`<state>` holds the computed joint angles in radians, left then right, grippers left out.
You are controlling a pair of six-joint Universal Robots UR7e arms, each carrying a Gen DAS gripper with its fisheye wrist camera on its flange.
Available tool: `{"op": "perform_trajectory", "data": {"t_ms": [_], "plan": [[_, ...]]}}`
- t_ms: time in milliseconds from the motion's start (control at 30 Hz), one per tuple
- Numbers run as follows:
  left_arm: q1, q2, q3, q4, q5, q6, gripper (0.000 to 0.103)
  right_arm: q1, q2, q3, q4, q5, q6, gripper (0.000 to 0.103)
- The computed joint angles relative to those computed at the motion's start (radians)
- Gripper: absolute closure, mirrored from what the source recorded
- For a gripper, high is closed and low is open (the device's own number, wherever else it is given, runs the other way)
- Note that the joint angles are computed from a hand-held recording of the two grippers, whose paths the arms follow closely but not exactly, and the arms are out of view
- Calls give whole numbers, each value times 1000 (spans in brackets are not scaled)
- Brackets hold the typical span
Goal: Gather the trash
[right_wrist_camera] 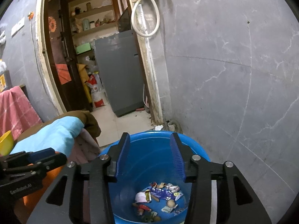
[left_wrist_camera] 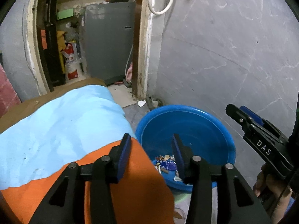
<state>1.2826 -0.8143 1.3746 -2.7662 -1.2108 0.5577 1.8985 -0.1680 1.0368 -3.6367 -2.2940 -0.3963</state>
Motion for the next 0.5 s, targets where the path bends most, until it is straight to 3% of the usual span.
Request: {"op": "perform_trajectory", "data": {"t_ms": [100, 167, 233, 333, 500], "plan": [[1, -13, 12, -24, 3, -2, 58, 4, 8, -14, -7, -1, -11, 52], [1, -21, 20, -40, 8, -3, 56, 7, 14, -25, -7, -2, -13, 45], [1, -33, 35, -66, 18, 0, 51, 11, 20, -32, -15, -1, -15, 32], [4, -63, 70, -123, 20, 9, 45, 18, 31, -48, -35, -1, -28, 26], [7, -127, 147, -222, 14, 15, 25, 42, 44, -58, -80, -8, -69, 16]]}}
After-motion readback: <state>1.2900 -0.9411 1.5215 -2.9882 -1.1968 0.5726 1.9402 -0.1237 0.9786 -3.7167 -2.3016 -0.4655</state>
